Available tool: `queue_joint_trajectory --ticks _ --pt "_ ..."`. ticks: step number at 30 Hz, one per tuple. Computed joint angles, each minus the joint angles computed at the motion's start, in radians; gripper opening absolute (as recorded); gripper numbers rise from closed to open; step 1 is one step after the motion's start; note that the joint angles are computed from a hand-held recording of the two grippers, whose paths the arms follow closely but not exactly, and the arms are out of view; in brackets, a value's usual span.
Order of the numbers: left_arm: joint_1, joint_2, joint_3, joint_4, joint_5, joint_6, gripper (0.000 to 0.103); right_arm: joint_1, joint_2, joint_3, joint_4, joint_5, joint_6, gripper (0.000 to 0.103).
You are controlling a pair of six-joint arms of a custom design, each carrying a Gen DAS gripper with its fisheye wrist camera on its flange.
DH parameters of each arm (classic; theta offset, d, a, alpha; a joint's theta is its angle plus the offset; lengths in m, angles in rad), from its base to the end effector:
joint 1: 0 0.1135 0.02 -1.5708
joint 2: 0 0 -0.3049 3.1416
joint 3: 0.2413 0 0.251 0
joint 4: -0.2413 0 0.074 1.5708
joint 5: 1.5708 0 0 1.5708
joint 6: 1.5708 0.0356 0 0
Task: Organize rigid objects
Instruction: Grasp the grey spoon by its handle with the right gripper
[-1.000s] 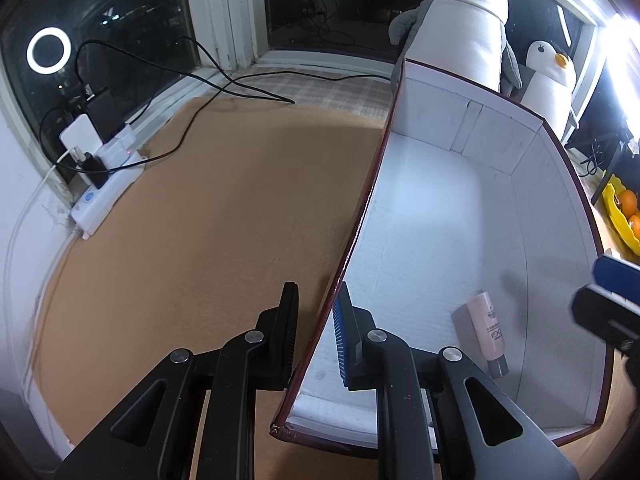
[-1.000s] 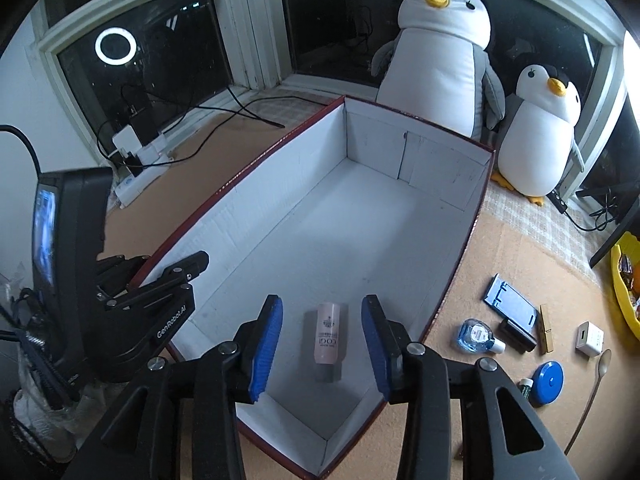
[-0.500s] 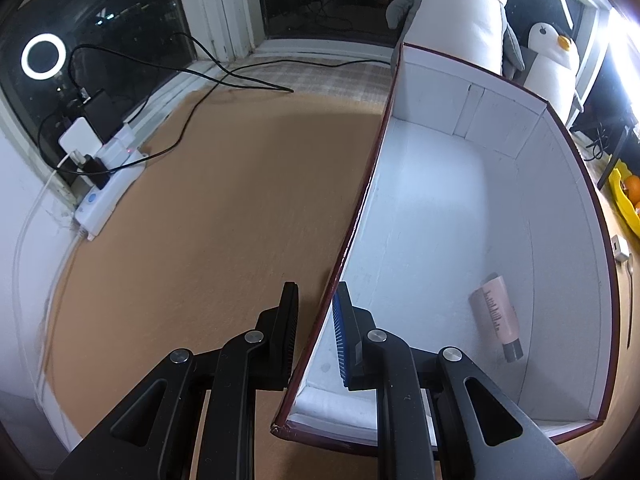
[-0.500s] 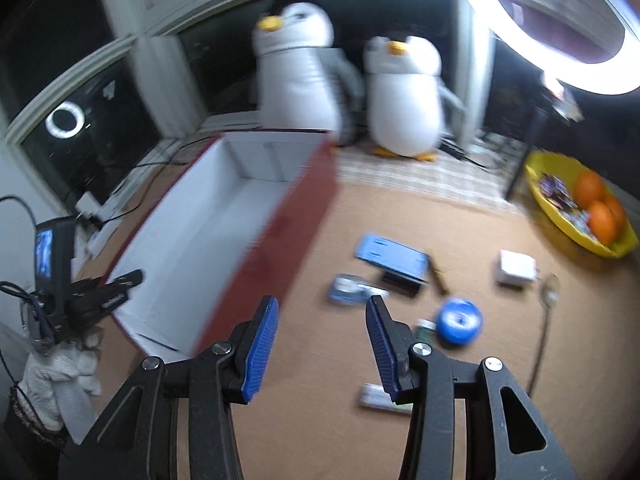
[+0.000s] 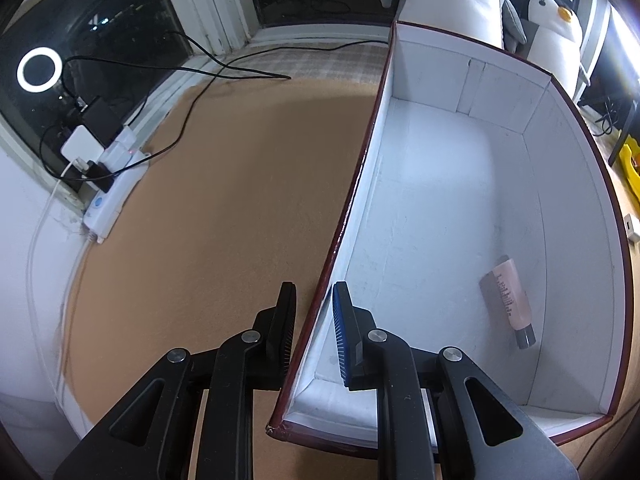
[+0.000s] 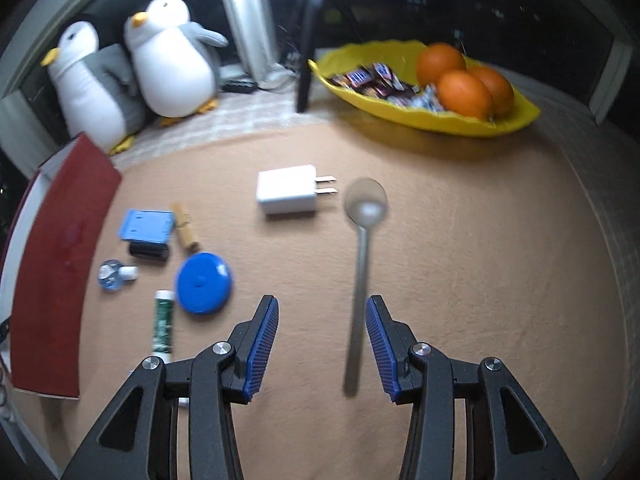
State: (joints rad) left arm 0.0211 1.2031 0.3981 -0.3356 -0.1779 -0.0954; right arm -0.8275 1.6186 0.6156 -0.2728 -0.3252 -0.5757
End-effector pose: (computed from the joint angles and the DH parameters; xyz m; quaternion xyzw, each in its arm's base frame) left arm 0.1679 0.0098 0.1648 -0.0756 0.9703 0.0788 0.2157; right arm 0.1759 -0.1745 0.1417 0.0990 0.9714 0.0287 0.2141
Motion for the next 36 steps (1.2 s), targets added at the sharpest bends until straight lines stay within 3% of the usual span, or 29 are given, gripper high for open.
queue_joint_trajectory --ticks 6,11,19,23,29,36 --pt "0.004 0.021 0.018 -0.021 0.005 -0.013 0.016 0.017 0.103 0.032 0.056 0.030 0.008 0.041" --pt "-0.018 0.030 0.023 -0.029 -0.025 -0.029 0.016 0.048 0.150 0.052 0.077 0.052 0.020 0.035" --pt "-0.017 0.040 0.036 -0.044 -0.013 -0.041 0.016 0.068 0.196 0.098 0.094 0.071 0.030 0.011" --pt "-0.025 0.037 0.027 -0.032 -0.028 -0.038 0.016 0.061 0.198 0.100 0.091 0.070 0.014 0.007" --pt "-0.025 0.026 0.016 -0.021 -0.025 -0.043 0.016 0.043 0.150 0.070 0.076 0.047 0.009 0.007" --pt "-0.017 0.006 -0.002 0.009 -0.012 -0.038 0.016 0.055 -0.040 0.024 -0.022 -0.007 0.000 0.007"
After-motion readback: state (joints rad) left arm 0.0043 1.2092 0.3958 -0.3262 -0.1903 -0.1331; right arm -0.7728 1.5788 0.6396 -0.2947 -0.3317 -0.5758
